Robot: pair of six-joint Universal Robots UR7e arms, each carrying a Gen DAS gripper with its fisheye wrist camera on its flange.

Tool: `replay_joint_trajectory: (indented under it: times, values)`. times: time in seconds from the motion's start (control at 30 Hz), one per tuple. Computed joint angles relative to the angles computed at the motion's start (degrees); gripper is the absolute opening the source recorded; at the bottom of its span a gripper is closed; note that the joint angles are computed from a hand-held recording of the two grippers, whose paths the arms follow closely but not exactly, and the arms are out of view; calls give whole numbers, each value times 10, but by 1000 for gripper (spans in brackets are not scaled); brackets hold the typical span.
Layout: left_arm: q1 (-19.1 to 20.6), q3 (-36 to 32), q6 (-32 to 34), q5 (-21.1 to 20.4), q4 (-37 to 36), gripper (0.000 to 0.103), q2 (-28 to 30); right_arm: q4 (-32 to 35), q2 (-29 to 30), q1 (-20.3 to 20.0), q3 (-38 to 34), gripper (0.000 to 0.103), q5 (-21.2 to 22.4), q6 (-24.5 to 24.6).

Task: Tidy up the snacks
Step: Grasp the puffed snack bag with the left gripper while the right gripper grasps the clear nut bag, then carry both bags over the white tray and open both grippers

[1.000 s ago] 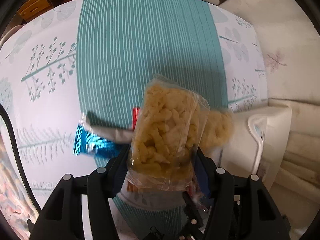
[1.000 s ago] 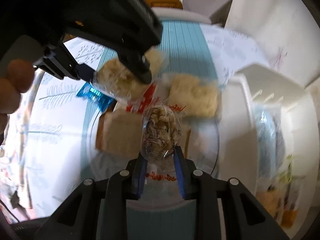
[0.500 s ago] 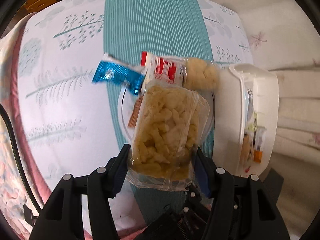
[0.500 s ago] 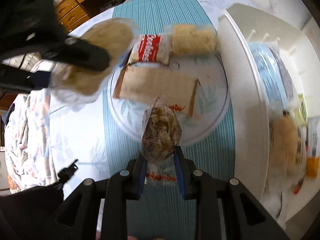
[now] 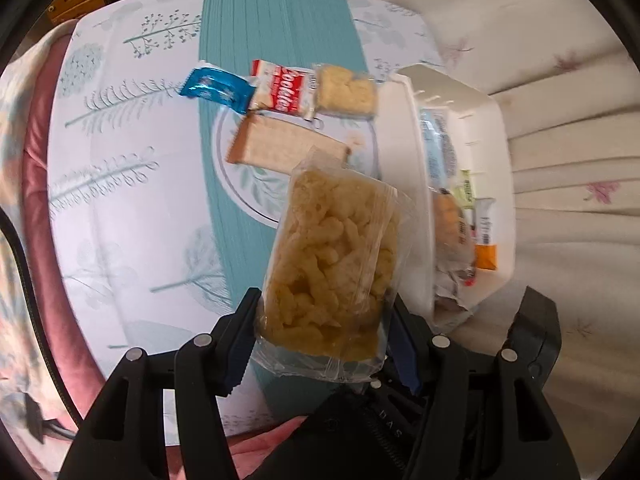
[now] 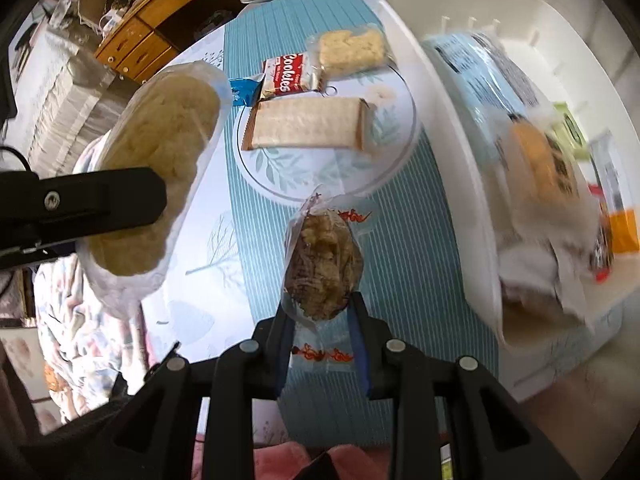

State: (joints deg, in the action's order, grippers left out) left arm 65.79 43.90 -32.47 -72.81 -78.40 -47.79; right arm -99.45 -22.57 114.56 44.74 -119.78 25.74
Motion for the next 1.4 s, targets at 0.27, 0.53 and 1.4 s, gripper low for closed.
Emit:
replay_joint_trajectory:
  times: [0.27,0.53,1.4]
  values:
    - [-23,149,9,-15,-132,58,-79,-43,-54,5,68,26,13,6]
    - [-55,246,38,-18,-254,58,-127,-84,-101,4,116,26,22,9]
    - [-122,208,-19,57,-444,58,-6,-14,-174,-57,47,27,4,-125]
